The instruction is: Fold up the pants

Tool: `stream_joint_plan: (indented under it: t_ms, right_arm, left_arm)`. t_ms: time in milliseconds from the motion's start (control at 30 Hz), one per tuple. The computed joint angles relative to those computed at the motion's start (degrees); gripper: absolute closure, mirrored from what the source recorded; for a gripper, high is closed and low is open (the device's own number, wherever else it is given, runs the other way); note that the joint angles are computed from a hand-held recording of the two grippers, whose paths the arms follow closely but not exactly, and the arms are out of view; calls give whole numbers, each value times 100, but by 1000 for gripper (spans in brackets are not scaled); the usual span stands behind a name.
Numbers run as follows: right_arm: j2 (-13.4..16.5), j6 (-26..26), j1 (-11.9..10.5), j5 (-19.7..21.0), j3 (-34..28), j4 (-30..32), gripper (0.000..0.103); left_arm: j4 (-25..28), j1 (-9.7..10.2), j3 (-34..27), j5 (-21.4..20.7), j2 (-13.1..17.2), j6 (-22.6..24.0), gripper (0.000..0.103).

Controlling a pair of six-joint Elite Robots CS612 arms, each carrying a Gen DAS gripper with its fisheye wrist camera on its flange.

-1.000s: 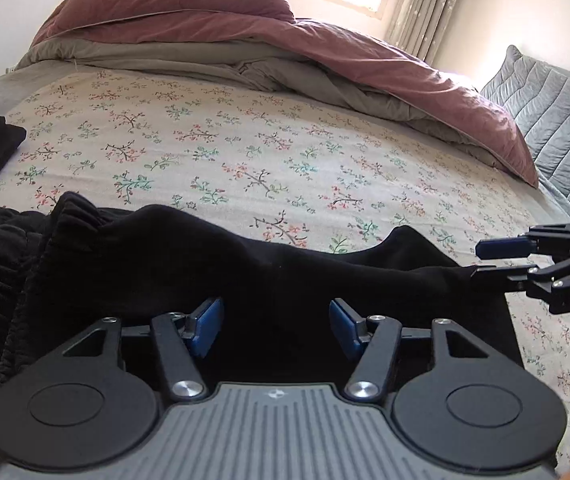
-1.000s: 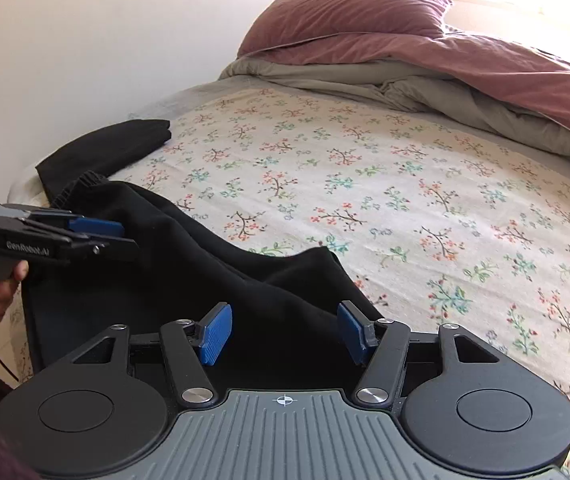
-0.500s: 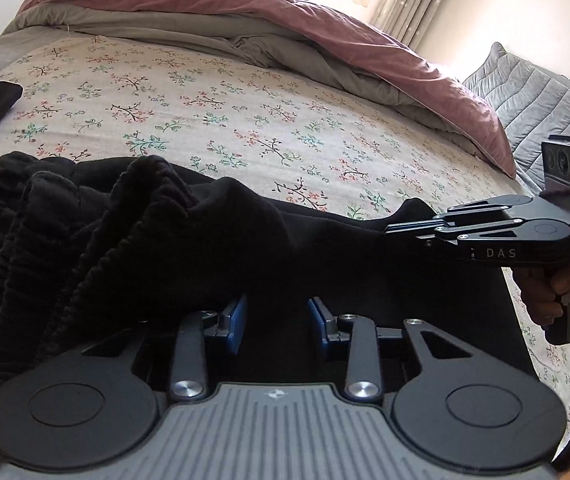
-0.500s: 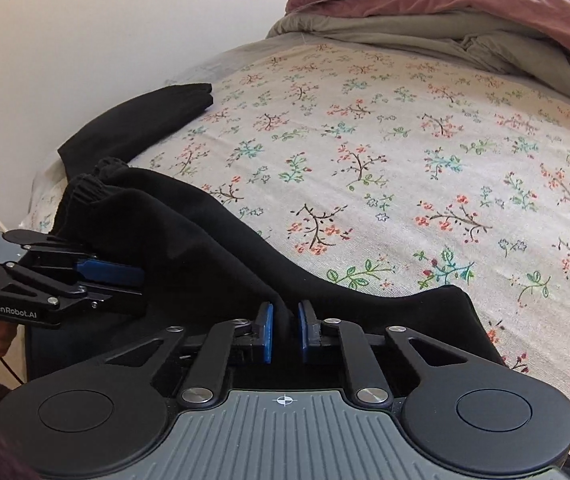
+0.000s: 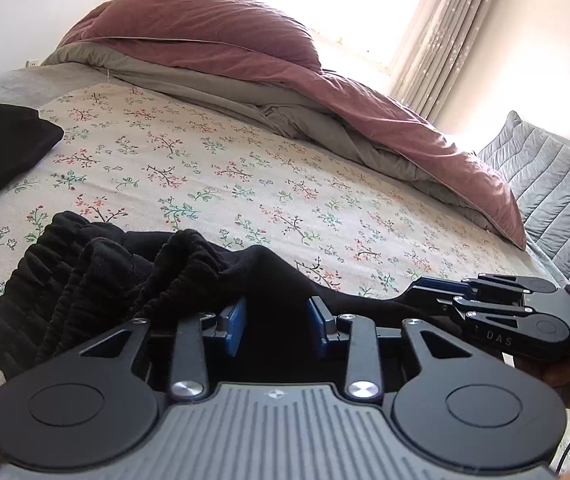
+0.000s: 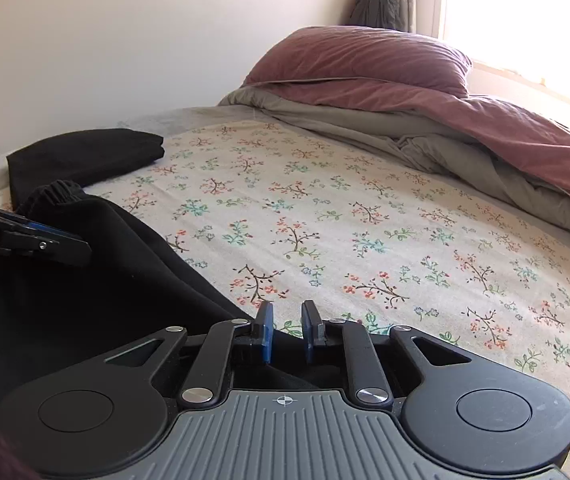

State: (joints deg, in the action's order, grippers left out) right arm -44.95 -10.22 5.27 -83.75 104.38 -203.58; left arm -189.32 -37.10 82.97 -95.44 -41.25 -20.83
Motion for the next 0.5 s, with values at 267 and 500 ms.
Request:
stream_joint_plan:
  t_ms: [267, 500]
  right_arm:
    - [-141, -197, -51, -342, 356, 231, 85]
    - [-132, 182, -257, -1299, 389, 414, 92]
  left_arm:
    - [104, -104, -199, 836, 156, 149, 86]
    - [530, -150, -294, 1295, 211, 430, 92]
